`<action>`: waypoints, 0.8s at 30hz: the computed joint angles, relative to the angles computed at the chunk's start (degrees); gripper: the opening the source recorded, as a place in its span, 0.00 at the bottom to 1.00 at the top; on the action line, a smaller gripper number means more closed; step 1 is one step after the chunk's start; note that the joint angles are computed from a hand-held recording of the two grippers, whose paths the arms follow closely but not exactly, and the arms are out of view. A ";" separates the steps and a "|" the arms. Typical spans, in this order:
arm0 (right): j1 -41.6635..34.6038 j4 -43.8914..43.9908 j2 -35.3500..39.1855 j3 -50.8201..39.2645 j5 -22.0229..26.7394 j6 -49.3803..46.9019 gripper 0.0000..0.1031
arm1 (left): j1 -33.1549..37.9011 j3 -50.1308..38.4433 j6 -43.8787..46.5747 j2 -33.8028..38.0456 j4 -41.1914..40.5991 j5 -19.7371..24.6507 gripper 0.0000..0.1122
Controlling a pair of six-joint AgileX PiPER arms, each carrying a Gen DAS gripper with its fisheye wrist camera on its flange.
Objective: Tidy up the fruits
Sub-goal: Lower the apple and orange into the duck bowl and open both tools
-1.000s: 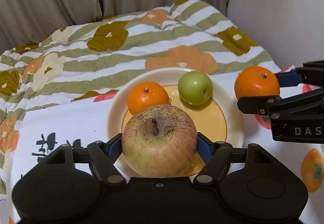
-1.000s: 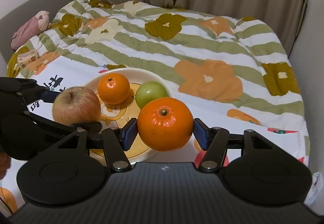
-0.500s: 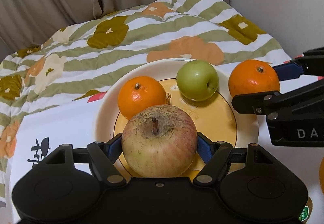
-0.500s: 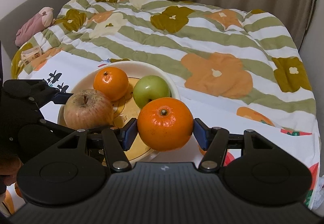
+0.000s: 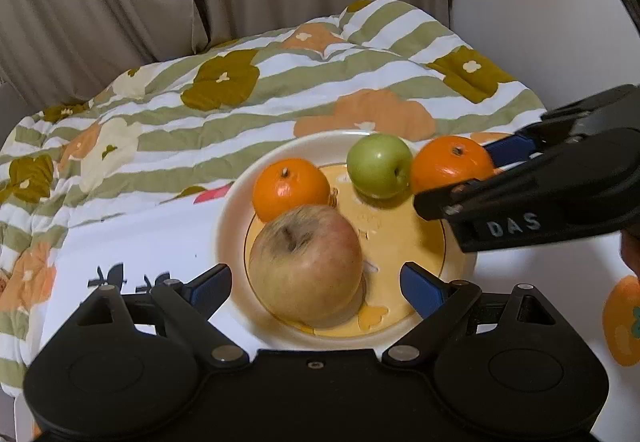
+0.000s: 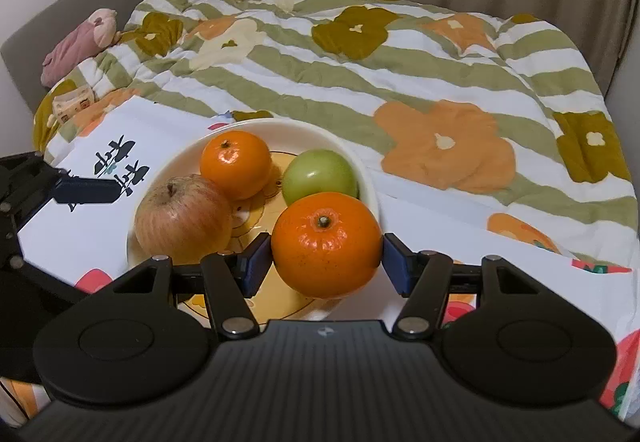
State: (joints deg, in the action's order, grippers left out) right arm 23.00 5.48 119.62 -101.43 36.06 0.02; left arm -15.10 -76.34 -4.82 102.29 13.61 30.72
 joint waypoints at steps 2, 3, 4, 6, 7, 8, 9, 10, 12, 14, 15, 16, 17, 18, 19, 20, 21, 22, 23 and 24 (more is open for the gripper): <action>0.27 0.45 0.61 -0.64 0.27 -0.49 0.72 | -0.13 0.86 -1.03 -0.43 0.86 0.01 0.84; 0.33 0.74 0.86 -0.95 0.45 -0.79 0.72 | -0.08 1.11 -1.19 -0.52 0.91 0.11 0.84; 0.45 1.00 1.14 -1.19 0.49 -1.08 0.72 | -0.02 1.43 -1.50 -0.63 1.08 0.07 0.84; 0.67 1.44 1.47 -1.32 0.37 -1.66 0.72 | 0.21 1.92 -1.74 -0.84 1.00 0.00 0.84; 0.75 1.70 1.63 -1.35 0.32 -1.95 0.72 | 0.35 2.04 -1.83 -0.91 0.84 0.01 0.84; 0.77 2.07 1.79 -1.39 0.32 -2.35 0.72 | 0.49 2.16 -1.92 -1.00 0.71 -0.01 0.84; 0.81 2.32 1.86 -1.36 0.30 -2.57 0.73 | 0.68 2.22 -1.88 -1.09 0.58 -0.04 0.84; 0.86 2.49 2.01 -1.37 0.29 -2.71 0.73 | 0.73 2.30 -2.13 -1.22 0.72 -0.02 0.84; 0.86 3.05 2.40 -1.77 0.61 -3.38 0.73 | 0.93 2.49 -2.33 -1.55 0.80 0.02 0.84; 0.79 4.05 2.00 -0.82 -0.69 -4.19 0.73 | 1.08 2.57 -2.55 -1.88 0.99 0.09 0.84; 0.77 4.66 1.69 -0.39 -1.67 -4.71 0.76 | 1.15 2.56 -2.68 -2.05 1.11 0.17 0.84; 0.77 5.24 1.47 -0.29 -2.15 -5.43 0.79 | 1.21 2.54 -2.81 -2.24 1.16 0.27 0.84; 1.00 4.36 1.48 -0.76 -1.98 -4.84 0.81 | 1.18 2.54 -3.10 -2.42 1.31 0.39 0.84; 1.31 2.65 1.49 -1.32 -1.59 -3.37 0.86 | 1.20 2.67 -3.36 -2.75 1.47 0.50 0.84; 1.71 0.50 1.19 -1.37 -1.56 -1.39 0.89 | 1.22 2.87 -3.62 -3.19 1.66 0.61 0.84; 1.87 -0.34 0.70 -1.05 -1.76 -0.50 0.93 | 1.25 3.26 -3.80 -3.75 1.79 0.59 0.84; 1.90 -0.49 0.21 -0.69 -1.96 -0.12 0.97 | 1.28 3.69 -3.95 -4.48 1.85 0.56 0.84; 1.99 -0.73 -0.91 0.71 -2.85 0.65 0.98 | 1.41 4.14 -3.81 -5.28 1.57 0.54 0.84; 2.12 -1.13 -2.07 2.05 -3.55 1.62 0.98 | 1.59 4.53 -3.50 -5.94 1.14 0.52 0.84; 2.14 -1.36 -2.81 2.67 -3.56 2.18 0.98 | 1.79 5.01 -3.12 -6.77 0.66 0.45 0.84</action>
State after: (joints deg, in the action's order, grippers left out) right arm 25.14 4.13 116.81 -98.76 32.50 2.19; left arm -13.32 -71.33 -7.94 95.53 14.27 31.16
